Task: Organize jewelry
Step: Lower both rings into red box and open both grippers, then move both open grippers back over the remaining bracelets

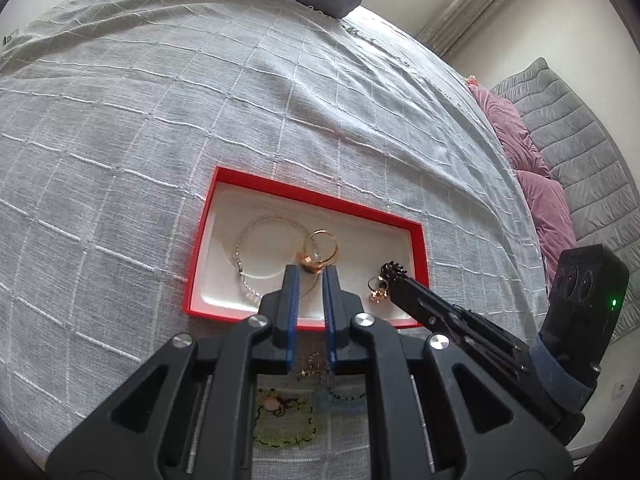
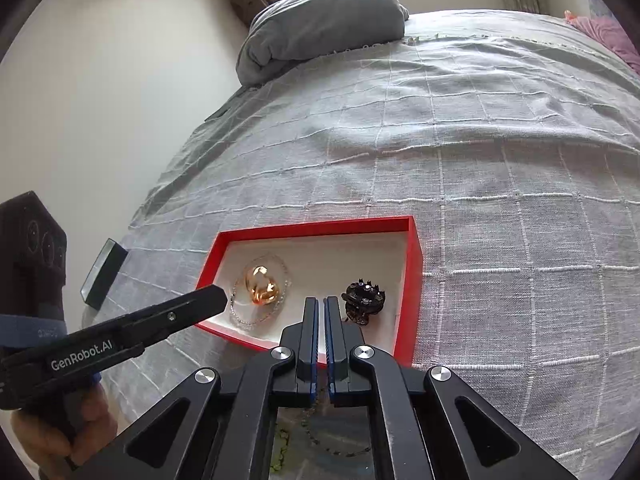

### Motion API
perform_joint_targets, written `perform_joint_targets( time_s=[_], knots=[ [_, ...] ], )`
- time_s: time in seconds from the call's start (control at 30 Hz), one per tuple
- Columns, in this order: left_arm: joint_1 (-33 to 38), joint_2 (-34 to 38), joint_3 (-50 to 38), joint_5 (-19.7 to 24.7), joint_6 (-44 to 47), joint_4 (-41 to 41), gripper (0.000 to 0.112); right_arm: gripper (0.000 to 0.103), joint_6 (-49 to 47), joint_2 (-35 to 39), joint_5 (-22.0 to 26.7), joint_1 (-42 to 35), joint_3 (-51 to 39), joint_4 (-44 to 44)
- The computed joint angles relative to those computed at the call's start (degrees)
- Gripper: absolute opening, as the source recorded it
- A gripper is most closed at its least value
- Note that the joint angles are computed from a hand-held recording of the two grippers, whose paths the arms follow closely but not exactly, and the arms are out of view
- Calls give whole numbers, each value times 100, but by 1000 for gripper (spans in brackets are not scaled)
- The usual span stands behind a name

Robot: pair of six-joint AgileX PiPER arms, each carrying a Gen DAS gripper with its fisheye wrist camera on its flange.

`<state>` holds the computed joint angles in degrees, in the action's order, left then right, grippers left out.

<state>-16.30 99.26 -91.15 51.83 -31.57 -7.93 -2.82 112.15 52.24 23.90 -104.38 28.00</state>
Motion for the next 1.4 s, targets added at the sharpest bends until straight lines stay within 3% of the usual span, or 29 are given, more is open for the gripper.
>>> perform_joint_targets(
  time_s=[0.17,0.33,0.4,0.47,1.1,1.4],
  knots=[
    [94,4,44,-26,62,-194,13,5,-21,7,12,-52,80,84],
    [89,-279,316,-148,53,-167,13,24,59,-137,-12,-179,181,119],
    [106,-376,441,-179,91,-213,13,36,55,-186,-4,-255,223,229],
    [124,-444,552,-177,120,-244,14,39,24,-257,-49,-324,315,370],
    [-1,-959,1355,-41,271,-354,15,43,122,-845,182,-414,1073,1],
    [-220,-801,1502,205,278,-319,16,43,297,-651,566,-409,1096,-312]
  ],
)
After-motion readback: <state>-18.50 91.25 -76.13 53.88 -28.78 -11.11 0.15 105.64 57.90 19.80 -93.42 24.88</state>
